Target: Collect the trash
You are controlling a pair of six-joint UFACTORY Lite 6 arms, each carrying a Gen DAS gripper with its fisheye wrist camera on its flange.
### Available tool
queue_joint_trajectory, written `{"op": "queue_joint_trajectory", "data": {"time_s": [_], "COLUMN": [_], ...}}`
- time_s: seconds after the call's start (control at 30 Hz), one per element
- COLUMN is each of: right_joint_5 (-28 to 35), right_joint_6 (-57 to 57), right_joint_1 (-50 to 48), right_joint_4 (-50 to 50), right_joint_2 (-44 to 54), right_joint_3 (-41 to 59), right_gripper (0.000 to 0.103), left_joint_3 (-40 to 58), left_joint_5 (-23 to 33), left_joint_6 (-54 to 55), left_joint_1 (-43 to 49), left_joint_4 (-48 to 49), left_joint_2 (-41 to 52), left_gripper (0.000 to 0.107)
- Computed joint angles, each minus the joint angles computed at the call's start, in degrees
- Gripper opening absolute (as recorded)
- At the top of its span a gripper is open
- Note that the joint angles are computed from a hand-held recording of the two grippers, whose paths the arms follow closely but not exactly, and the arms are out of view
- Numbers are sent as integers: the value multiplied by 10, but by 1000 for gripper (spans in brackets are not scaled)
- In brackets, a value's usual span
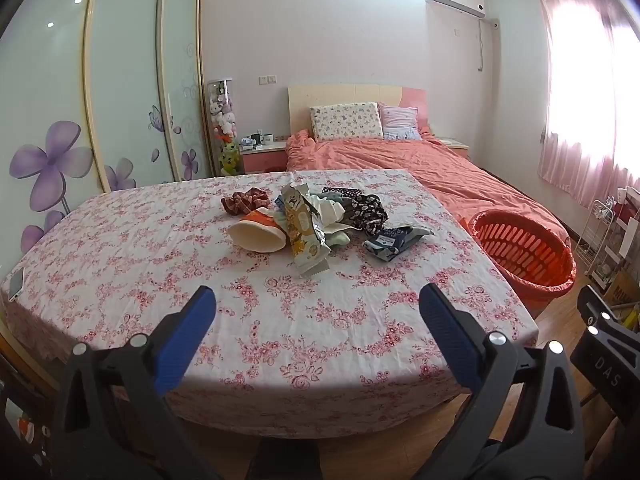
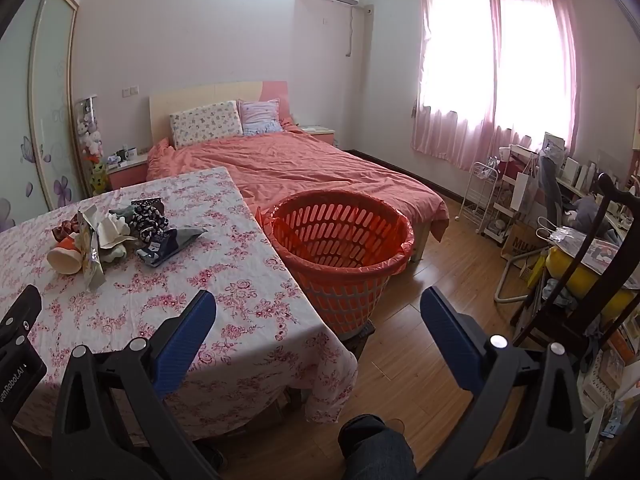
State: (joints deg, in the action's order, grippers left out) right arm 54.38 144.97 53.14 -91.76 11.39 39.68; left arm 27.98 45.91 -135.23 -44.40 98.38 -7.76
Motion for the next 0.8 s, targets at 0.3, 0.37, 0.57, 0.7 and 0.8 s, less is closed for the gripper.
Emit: {"op": "queue_joint_trajectory", "data": {"time_s": [0.3, 0.37, 0.57, 0.7, 0.8], "right_joint_5": [0, 0, 0, -1, -1], "right_joint_6": [0, 0, 1, 1, 0], "right_joint_1": [0, 0, 0, 0, 0], "right_joint_4": [0, 0, -1, -1, 0], "right_joint_2": [0, 0, 3, 4, 5], "right_joint_3": [0, 0, 2, 3, 4], "right_gripper": [101, 101, 101, 101, 101], "left_joint_3": [0, 0, 0, 0, 0], "left_joint_5": [0, -1, -1, 3, -1], "left_joint_6": [0, 0, 0, 2, 0], "left_joint_1": [0, 0, 0, -5, 0], "left_joint_4": [0, 0, -1, -6, -1], "left_joint_2": [0, 0, 0, -1, 0], "left_gripper": [99, 99, 99, 99, 99]}}
